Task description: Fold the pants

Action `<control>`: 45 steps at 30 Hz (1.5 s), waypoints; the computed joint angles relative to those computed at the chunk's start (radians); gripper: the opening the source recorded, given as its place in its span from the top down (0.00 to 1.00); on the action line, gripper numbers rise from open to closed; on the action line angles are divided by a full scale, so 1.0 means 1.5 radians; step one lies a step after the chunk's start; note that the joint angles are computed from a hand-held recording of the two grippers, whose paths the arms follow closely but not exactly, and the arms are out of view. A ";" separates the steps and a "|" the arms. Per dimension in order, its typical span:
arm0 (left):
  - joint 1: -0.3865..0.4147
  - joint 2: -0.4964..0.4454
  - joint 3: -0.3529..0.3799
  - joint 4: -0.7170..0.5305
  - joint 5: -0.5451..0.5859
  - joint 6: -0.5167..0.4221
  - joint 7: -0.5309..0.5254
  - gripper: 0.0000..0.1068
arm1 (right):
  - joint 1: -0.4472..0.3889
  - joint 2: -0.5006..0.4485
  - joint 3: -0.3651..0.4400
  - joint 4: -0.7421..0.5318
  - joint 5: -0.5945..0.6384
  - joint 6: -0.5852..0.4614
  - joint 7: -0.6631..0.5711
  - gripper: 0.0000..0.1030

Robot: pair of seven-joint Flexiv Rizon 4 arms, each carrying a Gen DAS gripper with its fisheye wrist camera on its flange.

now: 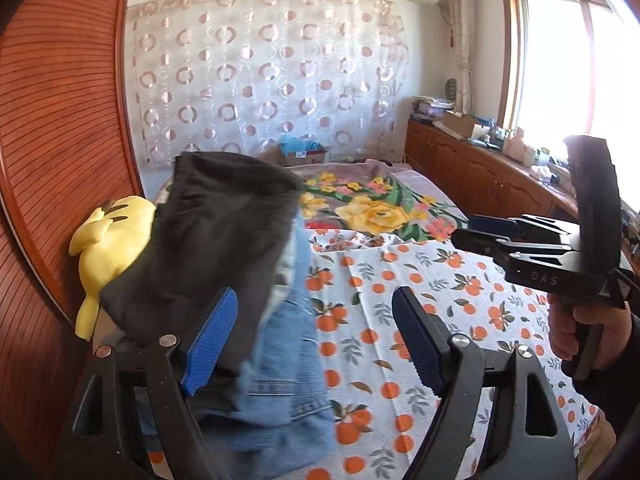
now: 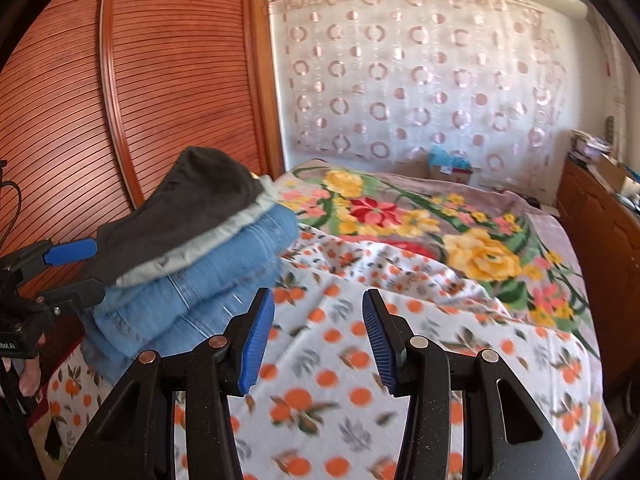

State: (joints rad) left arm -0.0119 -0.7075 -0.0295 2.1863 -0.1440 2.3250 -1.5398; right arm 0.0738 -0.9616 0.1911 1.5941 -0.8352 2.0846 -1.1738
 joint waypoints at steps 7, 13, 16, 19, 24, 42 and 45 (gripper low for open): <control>-0.032 -0.005 -0.002 -0.004 -0.017 0.020 -0.001 0.21 | 0.037 0.062 -0.052 0.117 0.125 0.064 -0.055 0.43; -0.058 0.005 -0.005 0.009 -0.021 0.044 0.003 0.21 | 0.093 0.114 -0.084 0.203 0.261 0.107 -0.122 0.37; -0.091 0.017 0.004 0.023 -0.058 0.060 0.012 0.21 | 0.112 0.137 -0.088 0.243 0.316 0.135 -0.152 0.36; -0.119 0.024 0.010 0.042 -0.093 0.093 0.016 0.21 | 0.131 0.159 -0.090 0.285 0.368 0.168 -0.183 0.36; -0.137 0.040 0.002 0.074 -0.107 0.131 0.015 0.21 | 0.160 0.194 -0.087 0.361 0.452 0.235 -0.227 0.36; -0.231 0.068 -0.008 0.178 -0.240 0.235 0.010 0.21 | 0.231 0.196 -0.060 0.529 0.628 0.454 -0.288 0.36; -0.240 0.067 -0.009 0.186 -0.255 0.245 0.011 0.21 | 0.233 0.193 -0.058 0.539 0.634 0.469 -0.284 0.36</control>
